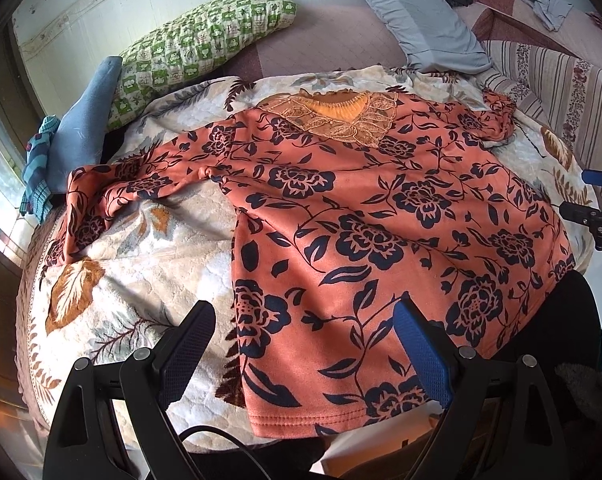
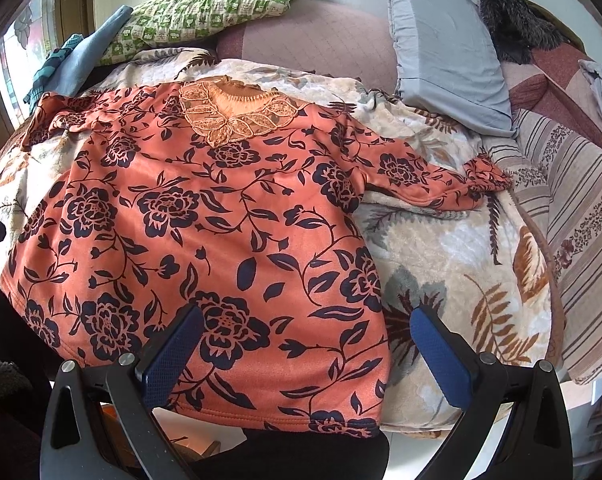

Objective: Fold small clothes

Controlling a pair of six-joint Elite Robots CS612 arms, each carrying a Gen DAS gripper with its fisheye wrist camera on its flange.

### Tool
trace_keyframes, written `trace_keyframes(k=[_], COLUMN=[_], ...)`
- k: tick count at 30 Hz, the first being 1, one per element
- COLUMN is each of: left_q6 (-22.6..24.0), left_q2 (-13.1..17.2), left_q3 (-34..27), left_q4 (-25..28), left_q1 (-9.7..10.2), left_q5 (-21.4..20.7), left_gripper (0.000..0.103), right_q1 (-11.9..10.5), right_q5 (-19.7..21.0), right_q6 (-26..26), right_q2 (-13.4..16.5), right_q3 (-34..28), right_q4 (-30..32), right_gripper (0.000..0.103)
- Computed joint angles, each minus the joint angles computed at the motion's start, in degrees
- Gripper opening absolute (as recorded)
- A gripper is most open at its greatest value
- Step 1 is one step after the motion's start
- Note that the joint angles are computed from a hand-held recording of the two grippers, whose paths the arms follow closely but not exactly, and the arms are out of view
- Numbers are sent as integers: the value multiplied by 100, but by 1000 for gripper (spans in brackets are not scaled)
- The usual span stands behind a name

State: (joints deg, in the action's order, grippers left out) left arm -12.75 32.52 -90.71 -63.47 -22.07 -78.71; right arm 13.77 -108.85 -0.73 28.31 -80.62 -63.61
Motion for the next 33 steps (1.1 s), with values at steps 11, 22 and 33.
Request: trace_keyframes(k=[11,22,33], left_q6=[-89,-1548,-2274], left_q2=[-73,-912,-1372], left_q3=[155,2079,3838], left_q4=[144,-199,-1164], left_q1=[34,784,1097], left_q5=[-104,-606,-1496], left_gripper=[90,90,83], right_q1=[-58,-895,-1263], right_q5=[127,1716,3372], right_q6=[153,2048,3483], right_q2=[113,-4,-196], right_q3=[-192,312,1863], right_q4=[-69,-591,-2037], right_gripper=[103,101,89])
